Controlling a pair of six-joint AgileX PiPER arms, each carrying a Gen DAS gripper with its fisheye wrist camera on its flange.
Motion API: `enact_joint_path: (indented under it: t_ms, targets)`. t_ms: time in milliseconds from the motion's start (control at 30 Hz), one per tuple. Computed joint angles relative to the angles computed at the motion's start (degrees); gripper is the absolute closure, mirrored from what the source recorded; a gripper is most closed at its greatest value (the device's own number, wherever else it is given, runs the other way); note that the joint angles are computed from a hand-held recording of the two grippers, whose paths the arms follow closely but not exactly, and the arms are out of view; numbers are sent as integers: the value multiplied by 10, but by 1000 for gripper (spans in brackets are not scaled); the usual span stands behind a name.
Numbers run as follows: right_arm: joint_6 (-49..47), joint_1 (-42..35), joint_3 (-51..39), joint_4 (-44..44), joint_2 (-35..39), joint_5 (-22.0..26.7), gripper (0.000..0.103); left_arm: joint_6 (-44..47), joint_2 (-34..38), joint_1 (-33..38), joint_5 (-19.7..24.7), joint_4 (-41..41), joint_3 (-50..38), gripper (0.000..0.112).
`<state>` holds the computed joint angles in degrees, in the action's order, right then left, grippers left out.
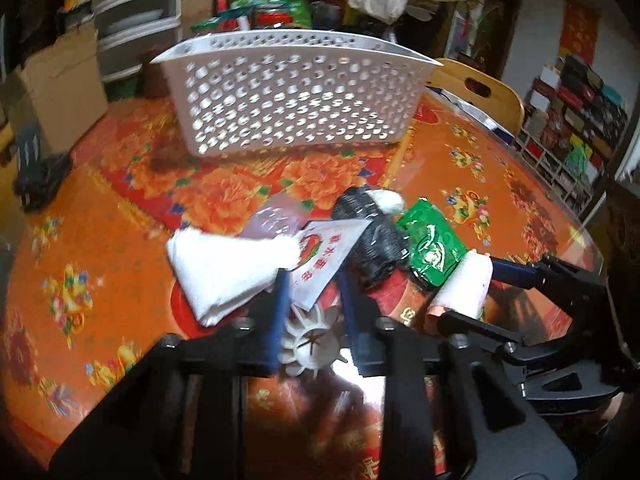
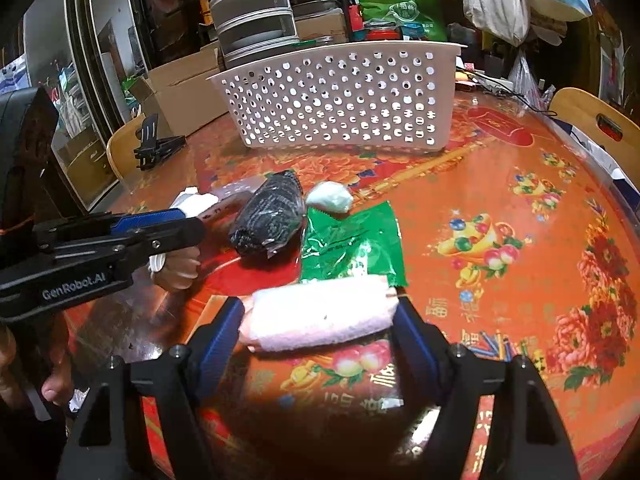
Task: Organize soft objects
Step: 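Close the left gripper on the printed cartoon packet while the right gripper holds the towel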
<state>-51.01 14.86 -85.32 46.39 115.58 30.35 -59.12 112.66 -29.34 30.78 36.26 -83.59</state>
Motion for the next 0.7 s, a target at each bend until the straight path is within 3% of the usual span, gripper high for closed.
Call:
enact_joint_path:
  t_ms: [167, 333, 700]
  targets:
    - [-10, -3, 3, 13, -1, 2, 27, 11, 24, -7, 31, 16, -37, 92]
    - [-33, -10, 8, 36, -1, 9, 27, 19, 42, -7, 59, 13, -65, 109]
    - [-79, -34, 18, 98, -11, 22, 29, -11, 9, -11, 34, 55, -40, 112]
